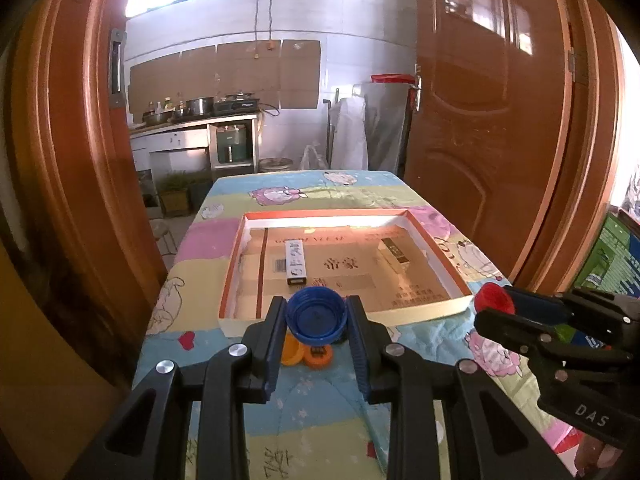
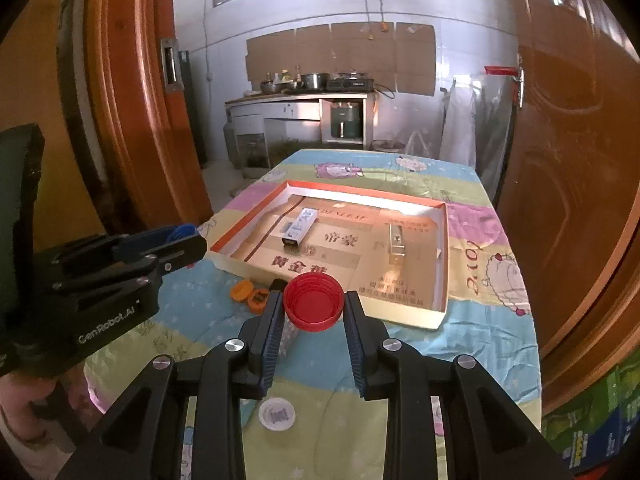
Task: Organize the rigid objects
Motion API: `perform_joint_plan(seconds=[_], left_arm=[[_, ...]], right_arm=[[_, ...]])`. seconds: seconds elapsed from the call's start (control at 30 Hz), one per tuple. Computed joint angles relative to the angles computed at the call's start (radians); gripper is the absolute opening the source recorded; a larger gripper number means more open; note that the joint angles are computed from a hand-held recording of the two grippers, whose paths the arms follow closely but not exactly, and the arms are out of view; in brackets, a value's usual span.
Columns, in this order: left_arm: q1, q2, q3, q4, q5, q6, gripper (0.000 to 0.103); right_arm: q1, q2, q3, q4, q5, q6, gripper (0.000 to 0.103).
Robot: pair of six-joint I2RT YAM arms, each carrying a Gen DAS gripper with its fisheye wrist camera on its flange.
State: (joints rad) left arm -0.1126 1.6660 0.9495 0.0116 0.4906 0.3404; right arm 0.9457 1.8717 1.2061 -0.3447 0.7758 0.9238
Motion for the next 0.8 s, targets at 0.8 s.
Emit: perform_joint_plan(seconds=[0.8], left_arm=[[-0.054, 0.200, 0.270, -0.083, -0.078, -0.041, 0.030]], right_arm=[[-0.164, 0.008, 0.010, 0.120, -0.129, -0.147, 0.031]])
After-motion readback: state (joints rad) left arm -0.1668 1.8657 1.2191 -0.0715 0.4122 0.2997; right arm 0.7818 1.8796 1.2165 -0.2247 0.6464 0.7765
